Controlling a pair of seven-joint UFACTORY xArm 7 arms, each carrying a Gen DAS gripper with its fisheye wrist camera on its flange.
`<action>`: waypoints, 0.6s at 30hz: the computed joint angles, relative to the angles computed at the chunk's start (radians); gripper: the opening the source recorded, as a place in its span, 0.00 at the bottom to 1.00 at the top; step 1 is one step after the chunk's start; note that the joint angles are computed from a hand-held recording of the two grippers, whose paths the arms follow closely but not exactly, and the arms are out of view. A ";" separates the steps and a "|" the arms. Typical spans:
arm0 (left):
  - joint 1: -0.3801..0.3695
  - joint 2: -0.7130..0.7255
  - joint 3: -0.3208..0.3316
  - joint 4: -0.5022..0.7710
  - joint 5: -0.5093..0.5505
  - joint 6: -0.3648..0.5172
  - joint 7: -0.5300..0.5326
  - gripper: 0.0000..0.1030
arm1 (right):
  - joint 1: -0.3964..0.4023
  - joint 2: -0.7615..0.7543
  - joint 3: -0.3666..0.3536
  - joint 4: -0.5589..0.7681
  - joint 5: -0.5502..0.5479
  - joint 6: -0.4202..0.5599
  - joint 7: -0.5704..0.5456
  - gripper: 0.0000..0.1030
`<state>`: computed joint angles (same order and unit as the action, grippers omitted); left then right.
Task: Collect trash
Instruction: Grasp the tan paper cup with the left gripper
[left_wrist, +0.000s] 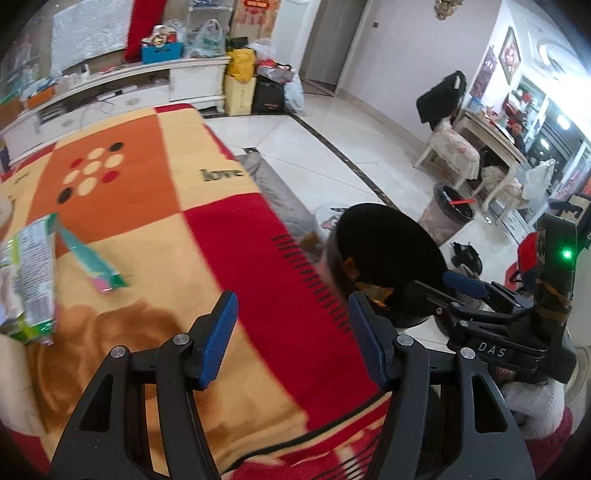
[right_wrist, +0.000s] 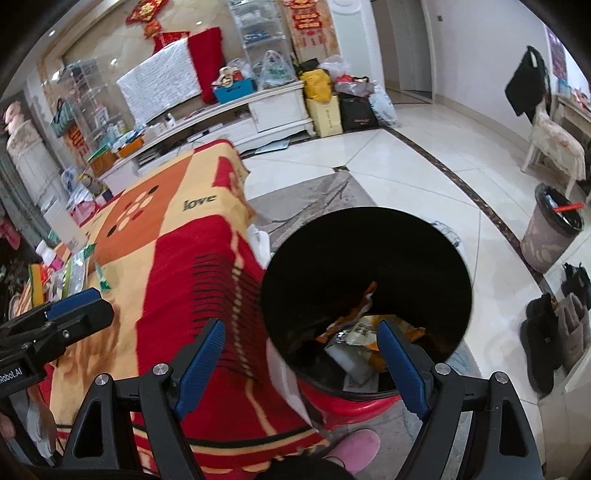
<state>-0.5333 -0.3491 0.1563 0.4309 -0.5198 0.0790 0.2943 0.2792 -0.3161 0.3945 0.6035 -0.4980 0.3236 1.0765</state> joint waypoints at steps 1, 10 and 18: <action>0.031 -0.016 -0.017 -0.015 0.018 0.001 -0.013 0.59 | 0.001 0.009 0.009 0.011 -0.006 0.004 0.003 0.80; 0.178 -0.192 0.003 -0.135 0.126 0.063 -0.064 0.59 | 0.057 0.118 0.030 0.110 -0.073 0.002 0.048 0.80; 0.352 -0.371 0.053 -0.212 0.207 0.190 -0.058 0.59 | 0.184 0.295 -0.013 0.253 -0.119 -0.003 0.042 0.80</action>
<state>-0.1815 -0.7200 0.2096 0.2190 -0.3130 0.2687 0.2366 0.4633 -0.0210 0.3817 0.8561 -0.6174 0.3201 1.1181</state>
